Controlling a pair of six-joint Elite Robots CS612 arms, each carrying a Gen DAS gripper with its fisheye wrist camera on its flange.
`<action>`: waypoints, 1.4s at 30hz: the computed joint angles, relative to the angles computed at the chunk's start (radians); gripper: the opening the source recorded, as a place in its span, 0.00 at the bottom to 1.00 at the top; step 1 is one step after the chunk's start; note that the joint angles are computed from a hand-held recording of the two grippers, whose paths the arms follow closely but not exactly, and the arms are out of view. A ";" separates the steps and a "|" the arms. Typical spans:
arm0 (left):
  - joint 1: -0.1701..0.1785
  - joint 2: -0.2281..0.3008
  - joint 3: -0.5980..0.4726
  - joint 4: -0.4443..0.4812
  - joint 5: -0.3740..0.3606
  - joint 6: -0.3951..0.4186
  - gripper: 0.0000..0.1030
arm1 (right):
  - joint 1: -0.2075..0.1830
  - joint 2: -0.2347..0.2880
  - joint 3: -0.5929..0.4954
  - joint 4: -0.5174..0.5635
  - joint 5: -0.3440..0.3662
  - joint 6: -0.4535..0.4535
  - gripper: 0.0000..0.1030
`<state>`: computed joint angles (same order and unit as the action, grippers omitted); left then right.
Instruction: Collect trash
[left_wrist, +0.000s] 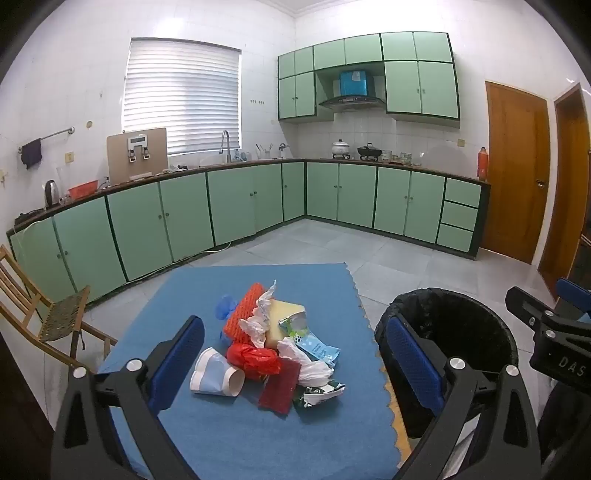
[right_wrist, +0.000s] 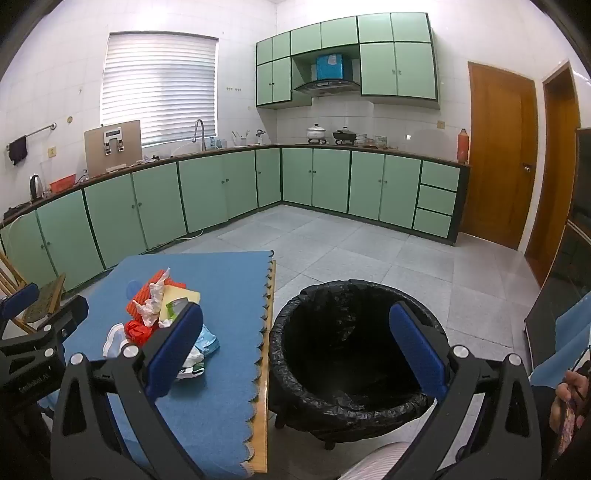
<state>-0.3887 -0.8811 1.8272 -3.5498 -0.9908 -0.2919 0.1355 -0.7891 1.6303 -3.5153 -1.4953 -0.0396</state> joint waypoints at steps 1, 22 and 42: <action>0.000 0.000 0.000 -0.002 0.000 -0.001 0.94 | 0.000 -0.001 0.000 0.006 0.001 0.003 0.95; 0.002 0.005 -0.004 -0.009 0.010 -0.009 0.94 | 0.001 0.001 -0.002 0.005 0.000 0.003 0.95; 0.003 0.005 -0.003 -0.013 0.009 -0.006 0.94 | 0.005 0.000 -0.008 0.015 -0.003 0.001 0.95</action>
